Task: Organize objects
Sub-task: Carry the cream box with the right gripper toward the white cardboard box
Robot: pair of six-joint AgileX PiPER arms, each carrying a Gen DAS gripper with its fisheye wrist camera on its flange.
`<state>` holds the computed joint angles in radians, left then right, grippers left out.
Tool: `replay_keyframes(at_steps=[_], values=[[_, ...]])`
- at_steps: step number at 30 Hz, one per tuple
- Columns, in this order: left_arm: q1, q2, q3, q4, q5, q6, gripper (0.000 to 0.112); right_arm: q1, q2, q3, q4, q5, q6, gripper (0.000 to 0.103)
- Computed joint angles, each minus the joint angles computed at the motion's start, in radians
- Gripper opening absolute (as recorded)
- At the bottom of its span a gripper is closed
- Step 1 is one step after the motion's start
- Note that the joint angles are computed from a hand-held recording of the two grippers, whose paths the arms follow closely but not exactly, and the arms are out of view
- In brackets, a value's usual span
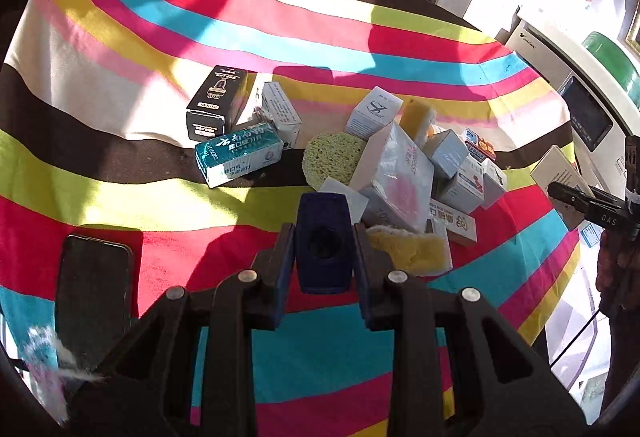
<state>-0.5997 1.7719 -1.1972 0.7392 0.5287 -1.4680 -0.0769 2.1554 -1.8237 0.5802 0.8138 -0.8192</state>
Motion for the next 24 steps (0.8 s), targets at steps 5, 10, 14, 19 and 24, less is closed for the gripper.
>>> replay_keyframes(at_steps=[5, 10, 14, 19, 24], values=[[-0.09, 0.022, -0.048, 0.001, 0.014, -0.037, 0.031, -0.025, -0.146, 0.274, 0.04, -0.124, -0.079, 0.052], [-0.149, 0.049, -0.147, 0.0, 0.073, 0.022, 0.031, -0.075, -0.259, 0.456, 0.096, -0.19, -0.169, 0.052], [-0.185, 0.076, -0.215, -0.026, 0.079, 0.055, 0.031, -0.139, -0.316, 0.537, 0.146, -0.177, -0.207, 0.052], [-0.209, 0.156, -0.338, -0.143, 0.037, 0.194, 0.031, -0.194, -0.37, 0.614, 0.121, -0.206, -0.209, 0.052], [-0.24, 0.289, -0.548, -0.339, 0.04, 0.441, 0.031, -0.246, -0.439, 0.719, 0.085, -0.288, -0.215, 0.052]])
